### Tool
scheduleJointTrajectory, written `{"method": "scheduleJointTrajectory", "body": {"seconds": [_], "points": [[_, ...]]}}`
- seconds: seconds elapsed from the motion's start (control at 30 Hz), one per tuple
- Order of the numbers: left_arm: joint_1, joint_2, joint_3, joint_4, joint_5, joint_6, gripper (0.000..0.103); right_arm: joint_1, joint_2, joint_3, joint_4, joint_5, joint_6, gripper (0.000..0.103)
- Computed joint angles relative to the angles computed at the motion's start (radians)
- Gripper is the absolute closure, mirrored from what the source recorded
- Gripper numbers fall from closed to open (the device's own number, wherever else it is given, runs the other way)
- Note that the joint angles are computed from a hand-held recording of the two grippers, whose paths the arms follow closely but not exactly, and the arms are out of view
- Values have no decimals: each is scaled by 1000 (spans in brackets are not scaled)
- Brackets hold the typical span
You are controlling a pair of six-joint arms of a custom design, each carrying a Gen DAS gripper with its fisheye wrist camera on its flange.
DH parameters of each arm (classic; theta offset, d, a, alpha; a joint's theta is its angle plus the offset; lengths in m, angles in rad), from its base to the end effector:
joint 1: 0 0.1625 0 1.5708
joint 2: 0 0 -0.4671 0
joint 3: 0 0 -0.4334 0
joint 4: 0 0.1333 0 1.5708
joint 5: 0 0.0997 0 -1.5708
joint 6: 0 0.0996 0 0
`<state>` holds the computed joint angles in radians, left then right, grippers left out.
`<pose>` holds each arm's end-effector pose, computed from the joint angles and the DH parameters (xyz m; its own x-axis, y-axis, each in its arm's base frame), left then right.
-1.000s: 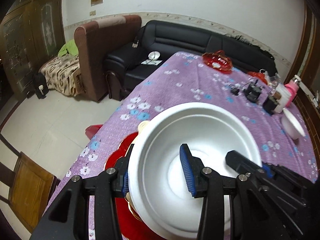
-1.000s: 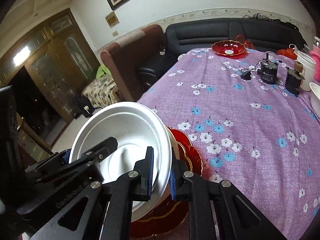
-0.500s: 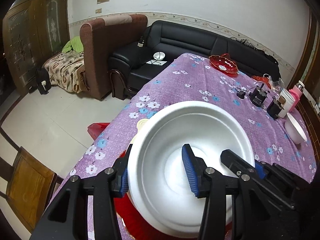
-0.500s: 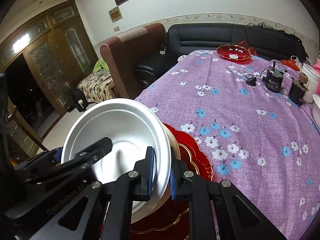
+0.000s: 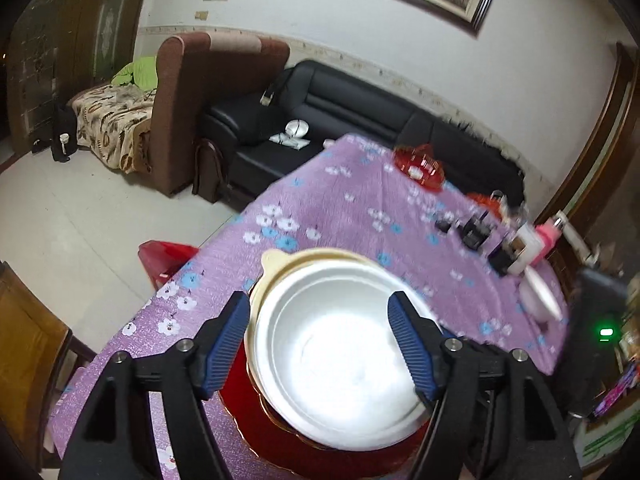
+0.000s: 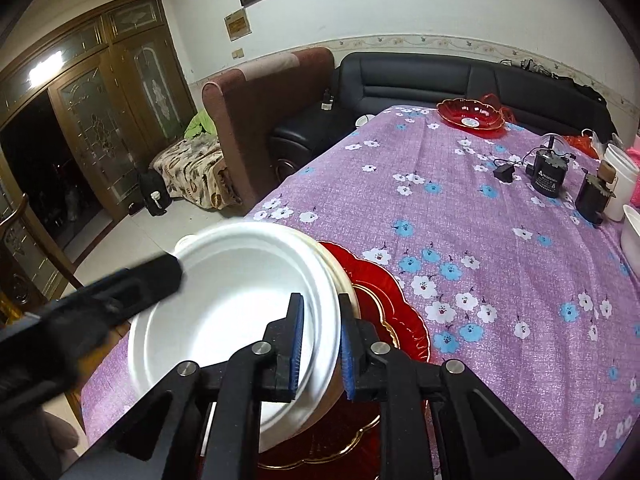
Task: Organize plates and bowls
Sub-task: 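Lift the white bowl and carry it over the beige bowl, then lower the white bowl into the beige bowl, open both tools, withdraw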
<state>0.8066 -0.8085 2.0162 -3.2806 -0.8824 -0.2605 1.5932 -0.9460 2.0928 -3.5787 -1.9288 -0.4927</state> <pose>-0.2739 -0.5698 0.0757 -0.8994 0.1401 -0.4141 0.3880 0.6923 -0.6085 0.1115 -0.5849 0.1612 -0.8233 -0.0925 0.5600 -0.4586 0.6897 -0.5603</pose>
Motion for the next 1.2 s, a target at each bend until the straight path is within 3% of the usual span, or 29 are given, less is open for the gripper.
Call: {"method": "scheduleJointTrajectory", "body": {"seconds": [0.2,0.37,0.63,0.73,0.9,1.07,1.2], "points": [[-27,-43,68,-92,7,-16,24,3,-20,14,7,40,6,78],[-65,-59,120,-133,66,-36,22,10,-67,69,-18,95,25,61],[-140,-28,157,-169,183,-39,19,-5,-145,191,-112,129,33,54],[-175,-11,169,-203,239,-33,15,-20,-165,233,-164,129,21,52],[-254,45,177,-285,403,35,6,-67,-208,307,-232,146,22,48],[-298,70,173,-279,440,73,6,-130,-266,360,-246,185,52,47],[-319,84,160,-206,448,52,5,-167,-299,396,-270,218,52,47]]}}
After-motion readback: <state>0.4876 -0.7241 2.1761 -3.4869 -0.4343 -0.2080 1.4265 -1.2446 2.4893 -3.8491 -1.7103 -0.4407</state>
